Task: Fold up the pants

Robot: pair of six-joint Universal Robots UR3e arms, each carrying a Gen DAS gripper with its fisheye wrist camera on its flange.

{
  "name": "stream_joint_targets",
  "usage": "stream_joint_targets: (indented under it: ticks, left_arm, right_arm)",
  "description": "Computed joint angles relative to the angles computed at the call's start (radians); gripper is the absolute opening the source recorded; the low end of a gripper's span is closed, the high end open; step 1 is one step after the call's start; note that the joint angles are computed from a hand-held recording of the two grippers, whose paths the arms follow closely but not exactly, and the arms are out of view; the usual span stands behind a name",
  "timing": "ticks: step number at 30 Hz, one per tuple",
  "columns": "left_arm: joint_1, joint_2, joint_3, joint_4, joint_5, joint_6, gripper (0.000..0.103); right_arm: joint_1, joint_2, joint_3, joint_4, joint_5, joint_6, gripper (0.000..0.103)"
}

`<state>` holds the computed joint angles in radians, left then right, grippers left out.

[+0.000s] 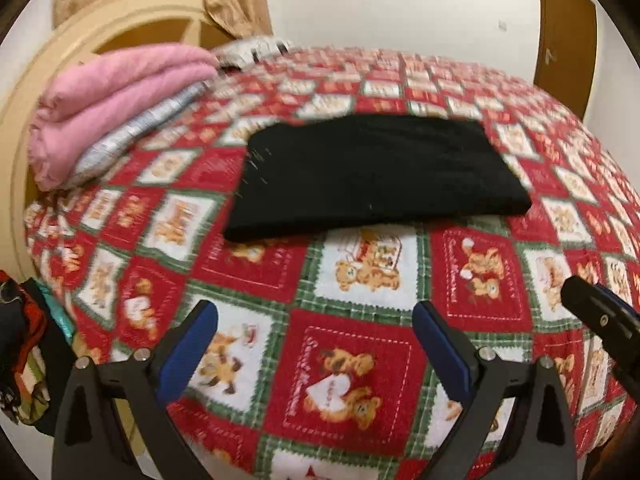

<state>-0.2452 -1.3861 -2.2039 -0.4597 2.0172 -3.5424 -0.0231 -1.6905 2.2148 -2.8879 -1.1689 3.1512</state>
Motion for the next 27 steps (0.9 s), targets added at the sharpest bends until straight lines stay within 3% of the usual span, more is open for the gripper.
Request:
stream_joint_targets:
  ticks: [5, 10, 15, 21, 27]
  left_arm:
    - [-0.152, 0.074, -0.022, 0.042, 0.206, -0.060, 0.101]
    - [-0.309, 0.102, -0.015, 0.089, 0.400, -0.062, 0.103]
    - [-0.392, 0.119, -0.012, 0.089, 0.472, -0.086, 0.103]
    - [-0.428, 0.133, -0.015, 0.031, 0.484, -0.153, 0.103]
    - [-0.462, 0.124, -0.009, 0.003, 0.534, -0.190, 0.103]
  right_arm:
    - [-0.043, -0.197, 0.179, -0.148, 0.049, 0.006, 0.066]
    - [-0.112, -0.411, 0.283, -0.162, 0.108, 0.001, 0.072]
    - [-0.312, -0.710, 0.320, 0.066, 0.292, -0.016, 0.075]
    - [-0.513, -0.999, 0.319, 0.394, 0.476, -0.117, 0.077]
    - [-0.576, -1.101, 0.306, 0.541, 0.537, -0.167, 0.077]
